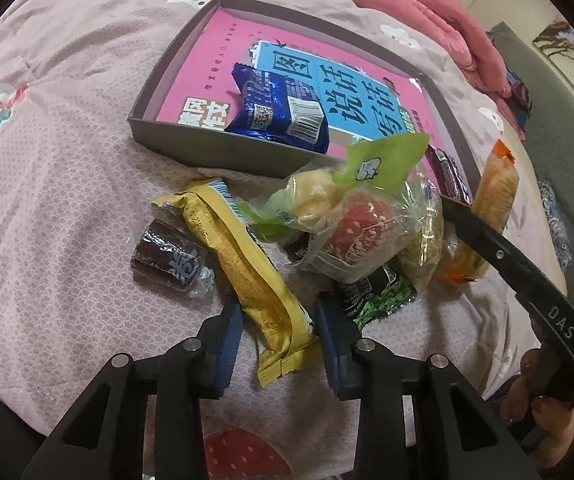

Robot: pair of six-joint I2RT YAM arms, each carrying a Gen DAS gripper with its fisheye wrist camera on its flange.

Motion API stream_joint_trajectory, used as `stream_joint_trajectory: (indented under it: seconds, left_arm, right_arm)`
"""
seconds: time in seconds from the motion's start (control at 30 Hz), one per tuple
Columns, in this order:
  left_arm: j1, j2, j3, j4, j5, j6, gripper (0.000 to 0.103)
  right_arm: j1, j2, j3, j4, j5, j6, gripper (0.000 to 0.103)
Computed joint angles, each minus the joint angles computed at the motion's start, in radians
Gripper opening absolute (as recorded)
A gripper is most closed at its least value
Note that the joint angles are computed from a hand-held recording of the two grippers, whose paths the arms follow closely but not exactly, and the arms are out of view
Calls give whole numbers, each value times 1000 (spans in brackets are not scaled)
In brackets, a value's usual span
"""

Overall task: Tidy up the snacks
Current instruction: 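Grasp the yellow wafer stick with the left tool while the right tool grasps the bread roll bag, then lift the yellow wafer stick with the left tool while the right tool lifts the bread roll toward the tray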

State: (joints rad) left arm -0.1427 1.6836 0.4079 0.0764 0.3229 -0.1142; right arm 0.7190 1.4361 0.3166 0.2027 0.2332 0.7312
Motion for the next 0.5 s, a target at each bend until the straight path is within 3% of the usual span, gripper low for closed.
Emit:
stream_joint_trajectory:
  seconds: [0.27,0.5]
  left_arm:
    - [56,-20,-29,1,36,61,25]
    - [77,-97,-54,-68,66,117,23]
  right_arm:
    - [-13,-22,-12,16,-15,0,41]
    - [-5,-59,-23,28,-13,-6,41]
